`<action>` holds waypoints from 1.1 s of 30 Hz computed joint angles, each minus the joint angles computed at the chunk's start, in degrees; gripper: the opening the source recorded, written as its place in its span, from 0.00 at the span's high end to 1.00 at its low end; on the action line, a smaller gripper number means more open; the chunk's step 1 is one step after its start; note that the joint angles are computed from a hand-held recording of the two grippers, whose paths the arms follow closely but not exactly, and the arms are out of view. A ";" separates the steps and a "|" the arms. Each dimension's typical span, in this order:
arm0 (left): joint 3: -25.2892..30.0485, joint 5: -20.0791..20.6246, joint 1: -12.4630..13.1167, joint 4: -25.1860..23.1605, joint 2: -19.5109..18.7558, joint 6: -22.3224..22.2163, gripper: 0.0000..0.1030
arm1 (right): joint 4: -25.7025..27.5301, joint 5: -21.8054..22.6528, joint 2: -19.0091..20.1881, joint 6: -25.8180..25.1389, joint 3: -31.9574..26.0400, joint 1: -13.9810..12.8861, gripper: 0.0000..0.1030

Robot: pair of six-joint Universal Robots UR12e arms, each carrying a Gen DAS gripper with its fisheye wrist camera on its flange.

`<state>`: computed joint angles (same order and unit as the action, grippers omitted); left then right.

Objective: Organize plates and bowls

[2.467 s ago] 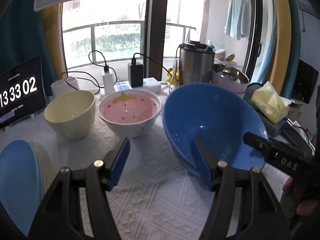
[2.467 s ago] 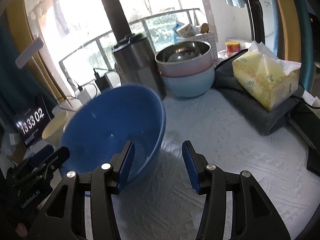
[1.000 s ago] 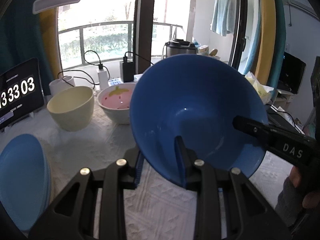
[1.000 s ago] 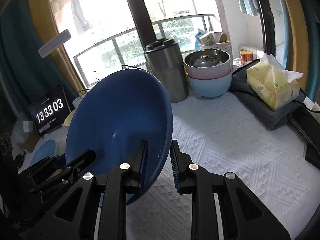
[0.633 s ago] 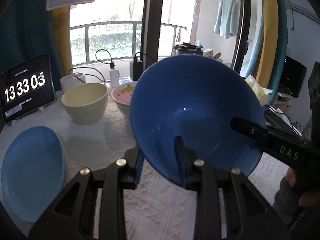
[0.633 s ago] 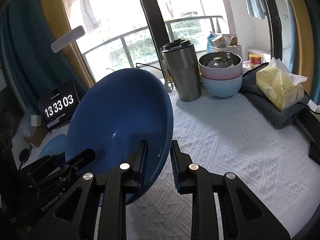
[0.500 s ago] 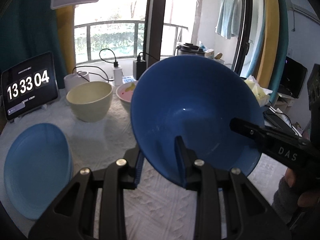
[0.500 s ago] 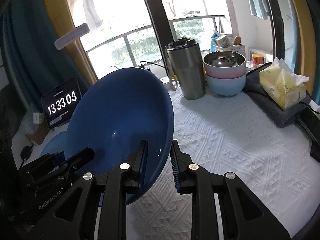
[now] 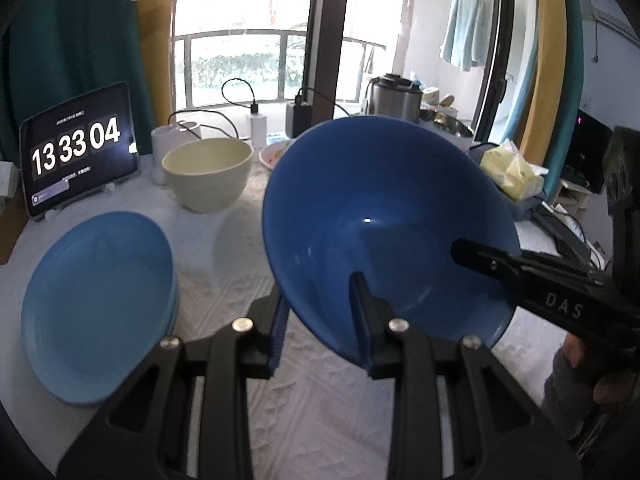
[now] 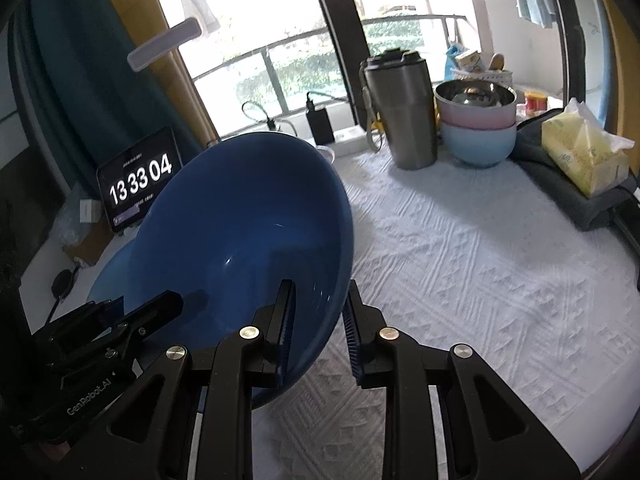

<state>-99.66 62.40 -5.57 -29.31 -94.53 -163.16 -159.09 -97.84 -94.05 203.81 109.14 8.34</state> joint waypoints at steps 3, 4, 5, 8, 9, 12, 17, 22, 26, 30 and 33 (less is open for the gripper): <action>-0.36 0.49 0.16 -0.94 0.31 0.61 0.70 | 0.90 0.11 0.14 -0.07 -0.18 0.34 0.73; -0.45 0.44 0.28 -1.40 0.41 0.80 0.70 | 1.14 0.54 0.09 0.08 -0.14 0.28 0.73; -0.51 0.29 0.41 -1.85 0.48 1.00 0.70 | 1.35 0.99 0.06 0.27 -0.13 0.21 0.73; -0.74 -0.30 0.83 -3.01 0.82 1.65 0.70 | 2.21 2.52 -0.06 0.74 -0.13 -0.08 0.73; -0.88 -0.44 0.98 -3.35 0.95 1.98 0.70 | 2.40 2.77 -0.07 0.73 -0.14 -0.10 0.73; -1.16 -0.63 1.29 -4.50 1.29 2.61 0.69 | 3.11 3.55 -0.13 0.72 -0.16 -0.12 0.73; -1.29 -1.27 1.79 -5.11 1.60 2.63 0.69 | 3.84 3.91 -0.24 1.01 -0.23 -0.17 0.73; -1.27 -2.26 2.28 -4.51 1.82 2.24 0.69 | 3.41 3.16 -0.35 0.95 -0.41 0.01 0.73; -1.12 -2.23 2.42 -4.20 1.77 1.93 0.69 | 3.15 2.67 -0.63 0.93 -0.48 -0.15 0.73; -0.93 -2.57 2.74 -4.13 1.83 1.63 0.69 | 3.27 2.34 -0.80 1.05 -0.53 -0.29 0.73; -0.74 -2.78 2.89 -4.50 1.86 1.67 0.69 | 3.36 2.31 -0.80 0.88 -0.54 -0.36 0.73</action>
<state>-100.40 59.61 -2.68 -33.81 -92.67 -161.48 -155.73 -95.53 -94.85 204.69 108.59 7.98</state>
